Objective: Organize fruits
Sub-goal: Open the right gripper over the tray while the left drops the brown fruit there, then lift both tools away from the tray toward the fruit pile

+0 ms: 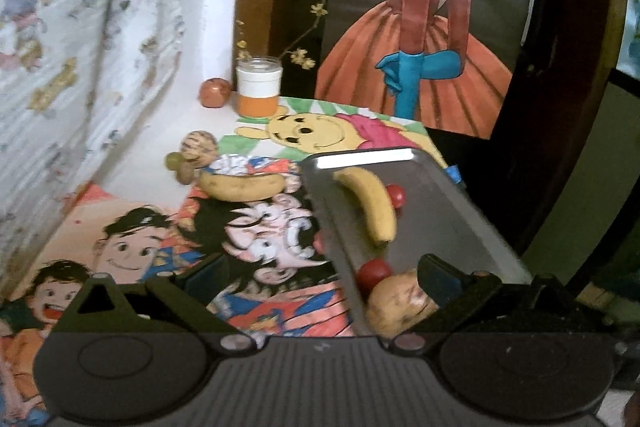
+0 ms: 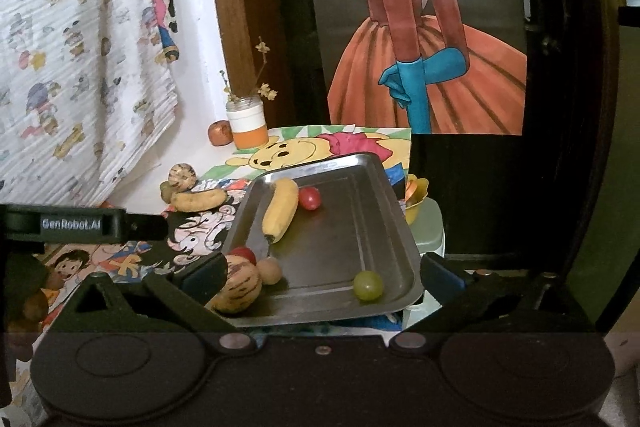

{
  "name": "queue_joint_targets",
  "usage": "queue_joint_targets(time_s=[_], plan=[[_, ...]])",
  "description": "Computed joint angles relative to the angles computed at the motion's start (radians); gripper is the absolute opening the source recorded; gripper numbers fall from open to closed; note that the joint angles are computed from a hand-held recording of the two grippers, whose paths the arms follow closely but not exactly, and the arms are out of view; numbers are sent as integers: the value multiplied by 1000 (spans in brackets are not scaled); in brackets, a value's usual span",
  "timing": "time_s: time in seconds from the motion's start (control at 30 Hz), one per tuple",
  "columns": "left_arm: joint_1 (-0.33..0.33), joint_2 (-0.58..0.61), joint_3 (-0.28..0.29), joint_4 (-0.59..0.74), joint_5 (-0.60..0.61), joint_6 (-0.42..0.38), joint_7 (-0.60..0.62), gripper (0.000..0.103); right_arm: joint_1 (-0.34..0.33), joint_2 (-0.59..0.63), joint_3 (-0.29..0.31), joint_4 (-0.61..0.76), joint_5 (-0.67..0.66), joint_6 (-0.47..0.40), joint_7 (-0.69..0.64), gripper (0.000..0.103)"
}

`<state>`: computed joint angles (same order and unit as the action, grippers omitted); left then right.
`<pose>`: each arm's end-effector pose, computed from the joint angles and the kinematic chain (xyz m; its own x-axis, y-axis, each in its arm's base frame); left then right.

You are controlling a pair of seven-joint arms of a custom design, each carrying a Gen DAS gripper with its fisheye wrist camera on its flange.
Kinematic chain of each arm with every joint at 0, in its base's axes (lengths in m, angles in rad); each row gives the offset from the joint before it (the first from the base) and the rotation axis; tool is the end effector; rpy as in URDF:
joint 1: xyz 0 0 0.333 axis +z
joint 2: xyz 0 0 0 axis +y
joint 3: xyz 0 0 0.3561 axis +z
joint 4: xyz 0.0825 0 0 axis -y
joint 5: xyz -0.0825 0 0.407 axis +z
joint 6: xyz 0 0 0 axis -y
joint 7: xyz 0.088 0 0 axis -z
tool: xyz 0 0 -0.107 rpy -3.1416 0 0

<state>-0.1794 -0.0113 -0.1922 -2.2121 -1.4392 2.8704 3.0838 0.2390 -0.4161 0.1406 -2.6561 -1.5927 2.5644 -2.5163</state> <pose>0.5444 -0.1527 0.4482 -0.5882 -0.8025 0.0998 -0.5309 0.2901 -0.7962 0.3754 0.1662 0.4161 -0.4027 -0.9060 -0.1308 -0.3971 0.3016 -0.8668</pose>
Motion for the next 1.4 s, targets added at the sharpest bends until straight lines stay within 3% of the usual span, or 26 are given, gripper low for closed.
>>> queue_joint_targets(time_s=[0.17, 0.33, 0.47, 0.67, 0.97, 1.4], plan=[[17, -33, 22, -40, 25, -26, 18, 103, 10, -1, 2, 4, 74, 26, -77, 102], [30, -51, 39, -65, -29, -28, 125, 103, 13, 17, 20, 13, 172, 38, -163, 102], [43, -58, 49, -81, -32, -32, 150, 103, 9, 43, 13, 22, 230, 107, -209, 102], [68, -51, 62, -99, 66, -49, 72, 103, 1, 111, 17, 60, 357, 200, -343, 102], [113, -14, 78, -77, 148, -45, -14, 103, 13, 175, 34, 119, 506, 177, -555, 102], [158, 18, 77, -18, 151, -20, -19, 103, 5, 238, 21, 192, 515, 265, -635, 102]])
